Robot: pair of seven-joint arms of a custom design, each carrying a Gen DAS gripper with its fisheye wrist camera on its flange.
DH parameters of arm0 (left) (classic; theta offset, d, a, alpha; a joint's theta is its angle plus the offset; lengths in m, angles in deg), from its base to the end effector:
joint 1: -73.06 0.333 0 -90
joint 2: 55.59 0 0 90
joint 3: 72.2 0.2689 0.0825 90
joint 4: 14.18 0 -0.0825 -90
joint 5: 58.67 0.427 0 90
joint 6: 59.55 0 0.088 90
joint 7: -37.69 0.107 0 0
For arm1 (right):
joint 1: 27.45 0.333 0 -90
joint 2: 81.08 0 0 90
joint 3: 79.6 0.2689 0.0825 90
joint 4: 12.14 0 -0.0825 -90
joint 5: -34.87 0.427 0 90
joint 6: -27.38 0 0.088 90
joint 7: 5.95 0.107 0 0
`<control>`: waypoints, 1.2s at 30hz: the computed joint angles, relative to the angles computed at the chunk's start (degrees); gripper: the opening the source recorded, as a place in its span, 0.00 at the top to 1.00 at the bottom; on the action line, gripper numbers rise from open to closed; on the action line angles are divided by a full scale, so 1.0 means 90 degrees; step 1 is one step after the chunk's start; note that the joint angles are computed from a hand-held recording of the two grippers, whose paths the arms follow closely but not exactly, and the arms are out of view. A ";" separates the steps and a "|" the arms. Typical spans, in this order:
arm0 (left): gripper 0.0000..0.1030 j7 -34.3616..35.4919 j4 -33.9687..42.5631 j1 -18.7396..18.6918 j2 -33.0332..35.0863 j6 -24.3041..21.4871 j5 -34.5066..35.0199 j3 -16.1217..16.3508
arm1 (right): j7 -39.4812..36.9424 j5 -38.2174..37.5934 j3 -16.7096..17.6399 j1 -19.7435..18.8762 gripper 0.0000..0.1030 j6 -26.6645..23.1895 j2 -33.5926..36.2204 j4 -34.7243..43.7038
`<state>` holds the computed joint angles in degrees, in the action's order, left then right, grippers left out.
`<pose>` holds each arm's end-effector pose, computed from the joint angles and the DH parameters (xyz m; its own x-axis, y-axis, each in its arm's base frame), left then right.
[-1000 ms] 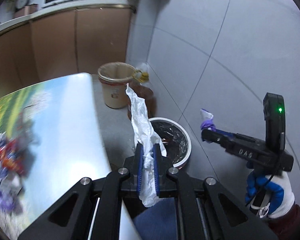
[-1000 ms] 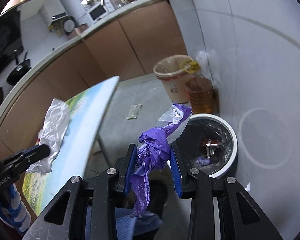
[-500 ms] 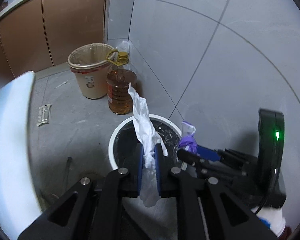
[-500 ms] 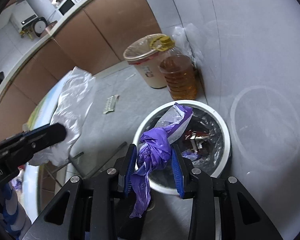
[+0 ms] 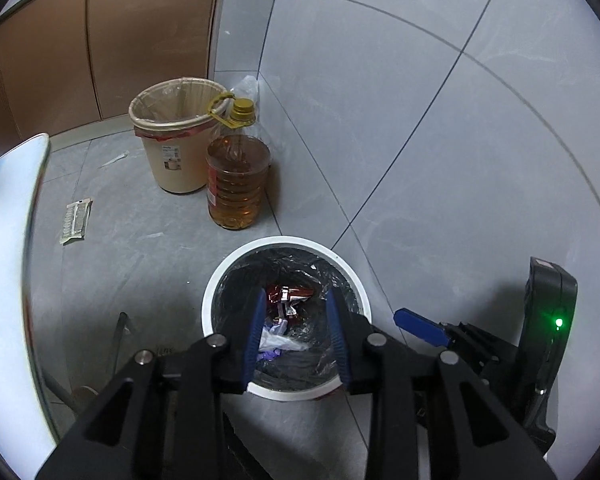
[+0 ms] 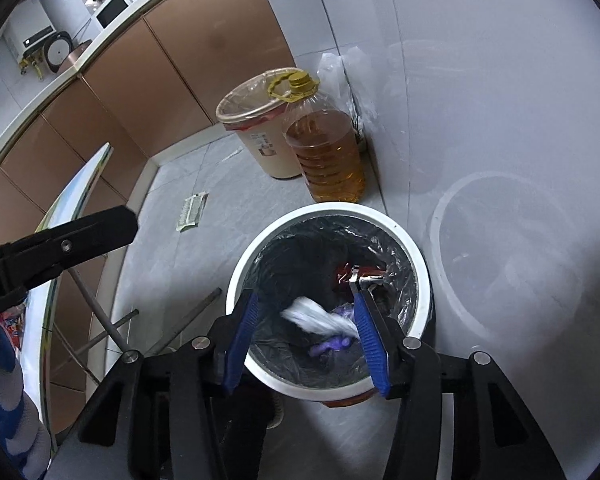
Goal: Collect trash
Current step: 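Open both tools to drop the tissue and purple bag into the bin, then move both open tools back over the remaining trash on the table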
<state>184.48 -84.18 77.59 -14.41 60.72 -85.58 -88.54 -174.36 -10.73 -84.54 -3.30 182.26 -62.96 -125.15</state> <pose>0.7626 -0.1277 0.3366 -0.8046 -0.5384 0.2505 -0.5789 0.6172 -0.5329 0.6099 0.2397 0.2740 -0.6021 -0.7441 -0.2896 -0.5612 0.6523 -0.5094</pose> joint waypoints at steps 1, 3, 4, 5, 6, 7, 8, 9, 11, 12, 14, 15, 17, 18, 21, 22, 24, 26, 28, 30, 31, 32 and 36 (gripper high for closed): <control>0.71 0.0010 -0.0027 0.0058 -0.0037 -0.0017 -0.0059 -0.0013 | 0.0089 -0.0080 -0.0020 0.0047 0.50 -0.0026 -0.0051 -0.0021; 0.71 0.0055 -0.0130 0.0176 -0.0153 0.0017 -0.0191 -0.0030 | 0.0203 -0.0199 -0.0006 0.0099 0.46 -0.0109 -0.0145 -0.0041; 0.71 0.0080 -0.0178 0.0216 -0.0206 0.0029 -0.0242 -0.0029 | 0.0289 -0.0305 0.0004 0.0138 0.44 -0.0177 -0.0212 -0.0045; 0.71 0.0137 -0.0283 0.0291 -0.0309 0.0057 -0.0335 -0.0041 | 0.0332 -0.0370 0.0030 0.0141 0.42 -0.0219 -0.0257 -0.0043; 0.71 0.0237 -0.0450 0.0393 -0.0461 0.0088 -0.0462 -0.0059 | 0.0397 -0.0461 0.0059 0.0157 0.41 -0.0274 -0.0314 -0.0040; 0.71 0.0364 -0.0657 0.0512 -0.0654 0.0131 -0.0625 -0.0075 | 0.0455 -0.0566 0.0092 0.0172 0.40 -0.0337 -0.0375 -0.0030; 0.71 0.0459 -0.0782 0.0591 -0.0783 0.0151 -0.0760 -0.0070 | 0.0491 -0.0656 0.0137 0.0185 0.38 -0.0422 -0.0425 0.0002; 0.71 0.0565 -0.0916 0.0679 -0.0927 0.0160 -0.0912 -0.0062 | 0.0526 -0.0758 0.0183 0.0202 0.37 -0.0519 -0.0490 0.0023; 0.71 0.0812 -0.1195 0.0857 -0.1232 0.0182 -0.1265 -0.0035 | 0.0592 -0.0940 0.0292 0.0225 0.32 -0.0740 -0.0621 0.0064; 0.71 0.0960 -0.1344 0.0946 -0.1388 0.0211 -0.1470 -0.0015 | 0.0639 -0.1044 0.0347 0.0237 0.31 -0.0849 -0.0678 0.0093; 0.71 0.1273 -0.1655 0.1087 -0.1707 0.0306 -0.1885 0.0048 | 0.0738 -0.1283 0.0466 0.0273 0.23 -0.1105 -0.0820 0.0151; 0.71 0.1426 -0.1809 0.1138 -0.1872 0.0350 -0.2065 0.0098 | 0.0801 -0.1417 0.0532 0.0302 0.20 -0.1276 -0.0883 0.0194; 0.71 0.1630 -0.2040 0.1193 -0.2153 0.0375 -0.2319 0.0243 | 0.0932 -0.1684 0.0671 0.0363 0.17 -0.1635 -0.1003 0.0286; 0.71 0.1671 -0.2091 0.1195 -0.2234 0.0342 -0.2390 0.0320 | 0.1000 -0.1823 0.0742 0.0395 0.16 -0.1810 -0.1068 0.0332; 0.71 0.1867 -0.2272 0.1271 -0.2516 0.0263 -0.2674 0.0536 | 0.1147 -0.2164 0.0947 0.0465 0.11 -0.2258 -0.1246 0.0450; 0.71 0.1947 -0.2355 0.1307 -0.2622 0.0254 -0.2795 0.0601 | 0.1216 -0.2326 0.1015 0.0501 0.08 -0.2389 -0.1306 0.0483; 0.71 0.2045 -0.2491 0.1343 -0.2797 0.0225 -0.2984 0.0724 | 0.1261 -0.2573 0.1140 0.0551 0.05 -0.2606 -0.1380 0.0584; 0.71 0.2130 -0.2595 0.1403 -0.2955 0.0129 -0.3150 0.0862 | 0.1209 -0.2772 0.1264 0.0631 0.04 -0.2852 -0.1402 0.0749; 0.71 0.2193 -0.2685 0.1449 -0.3087 0.0015 -0.3237 0.0994 | 0.1143 -0.2969 0.1363 0.0715 0.02 -0.2953 -0.1424 0.0897; 0.71 0.2269 -0.2824 0.1470 -0.3226 0.0021 -0.3321 0.1105 | 0.1064 -0.3076 0.1439 0.0802 0.01 -0.3060 -0.1438 0.1025; 0.71 0.2315 -0.2879 0.1496 -0.3284 -0.0026 -0.3357 0.1166 | 0.1035 -0.3185 0.1472 0.0846 0.00 -0.3071 -0.1439 0.1095; 0.71 0.2346 -0.2910 0.1522 -0.3325 -0.0074 -0.3391 0.1226 | 0.1015 -0.3292 0.1494 0.0883 0.00 -0.3076 -0.1426 0.1170; 0.71 0.2432 -0.3039 0.1647 -0.3477 -0.0158 -0.3563 0.1431 | 0.0922 -0.3595 0.1564 0.1070 0.00 -0.3200 -0.1328 0.1490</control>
<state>206.37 -111.53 92.41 -45.71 59.30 -117.65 -75.65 -166.06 -43.09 -70.46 6.34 153.46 -74.91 -111.73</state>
